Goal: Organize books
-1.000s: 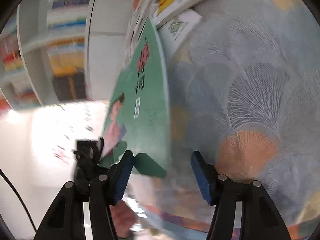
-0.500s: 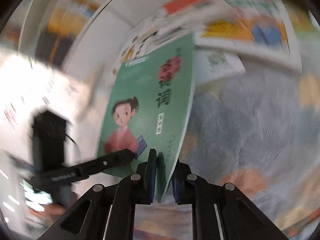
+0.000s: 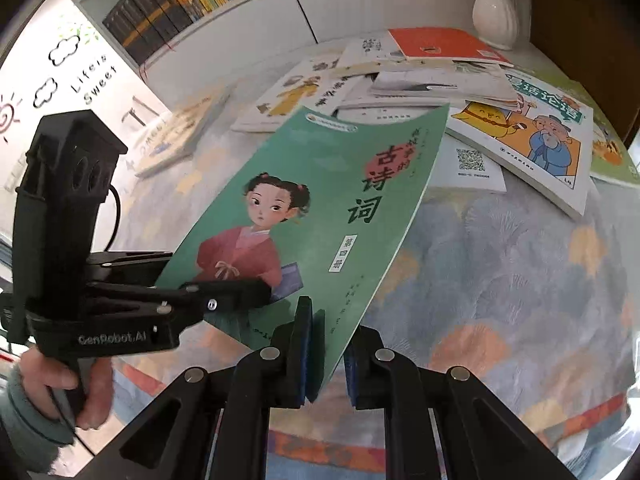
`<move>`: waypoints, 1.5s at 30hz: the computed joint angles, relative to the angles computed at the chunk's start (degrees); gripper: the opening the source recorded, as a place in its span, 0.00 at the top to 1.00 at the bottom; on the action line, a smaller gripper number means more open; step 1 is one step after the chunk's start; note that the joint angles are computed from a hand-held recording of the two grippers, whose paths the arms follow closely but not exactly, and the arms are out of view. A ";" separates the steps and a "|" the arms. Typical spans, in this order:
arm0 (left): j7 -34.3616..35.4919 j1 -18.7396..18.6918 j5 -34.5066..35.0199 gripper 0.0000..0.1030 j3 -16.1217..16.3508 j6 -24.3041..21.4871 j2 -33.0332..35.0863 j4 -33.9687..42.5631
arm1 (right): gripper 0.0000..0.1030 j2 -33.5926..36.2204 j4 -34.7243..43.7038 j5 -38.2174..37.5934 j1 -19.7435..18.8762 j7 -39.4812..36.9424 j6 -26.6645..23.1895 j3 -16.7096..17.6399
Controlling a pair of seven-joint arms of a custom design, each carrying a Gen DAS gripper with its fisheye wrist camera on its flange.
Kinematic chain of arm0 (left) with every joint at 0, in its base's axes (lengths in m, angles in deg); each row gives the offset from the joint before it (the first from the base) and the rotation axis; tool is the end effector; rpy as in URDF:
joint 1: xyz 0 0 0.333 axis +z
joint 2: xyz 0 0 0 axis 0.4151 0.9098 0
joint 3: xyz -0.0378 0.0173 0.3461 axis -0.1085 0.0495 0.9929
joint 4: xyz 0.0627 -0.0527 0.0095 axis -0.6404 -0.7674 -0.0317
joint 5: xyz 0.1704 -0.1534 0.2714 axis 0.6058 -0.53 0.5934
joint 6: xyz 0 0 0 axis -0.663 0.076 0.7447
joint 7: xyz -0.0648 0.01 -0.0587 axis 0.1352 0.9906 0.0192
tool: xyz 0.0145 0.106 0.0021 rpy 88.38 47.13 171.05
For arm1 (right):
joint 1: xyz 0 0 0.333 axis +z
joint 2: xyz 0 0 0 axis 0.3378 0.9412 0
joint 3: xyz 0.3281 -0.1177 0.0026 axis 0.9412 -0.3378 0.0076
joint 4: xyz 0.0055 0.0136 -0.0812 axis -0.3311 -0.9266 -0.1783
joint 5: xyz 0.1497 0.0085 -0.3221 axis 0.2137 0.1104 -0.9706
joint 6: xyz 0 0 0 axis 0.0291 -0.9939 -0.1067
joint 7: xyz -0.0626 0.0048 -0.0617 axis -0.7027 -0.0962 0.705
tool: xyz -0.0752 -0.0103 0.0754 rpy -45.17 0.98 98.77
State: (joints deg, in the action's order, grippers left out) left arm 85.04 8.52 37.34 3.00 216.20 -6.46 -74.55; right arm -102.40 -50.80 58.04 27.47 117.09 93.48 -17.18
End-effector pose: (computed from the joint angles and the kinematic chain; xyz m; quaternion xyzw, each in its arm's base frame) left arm 0.4140 -0.2155 0.5279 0.7087 -0.6361 0.3022 0.0420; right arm 0.4488 0.0242 0.5061 -0.8455 0.4533 0.0398 0.2795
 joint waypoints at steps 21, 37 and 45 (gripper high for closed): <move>14.55 12.40 -0.43 0.70 12.51 -8.71 -18.49 -4.03 | 0.85 -0.90 9.12 6.93 16.53 6.65 10.44 7.32; 34.60 23.81 -11.25 0.71 23.31 -12.12 -4.83 -0.61 | 0.84 31.46 39.50 -6.63 19.71 20.08 10.90 20.27; 39.65 28.44 -17.41 0.71 21.16 -15.57 -1.65 -0.64 | 0.83 41.82 51.93 -9.67 16.48 25.79 2.72 22.70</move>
State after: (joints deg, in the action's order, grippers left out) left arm 124.69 36.96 19.93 24.16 200.64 -8.11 -75.19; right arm -60.59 1.13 48.37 43.94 142.88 96.20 5.52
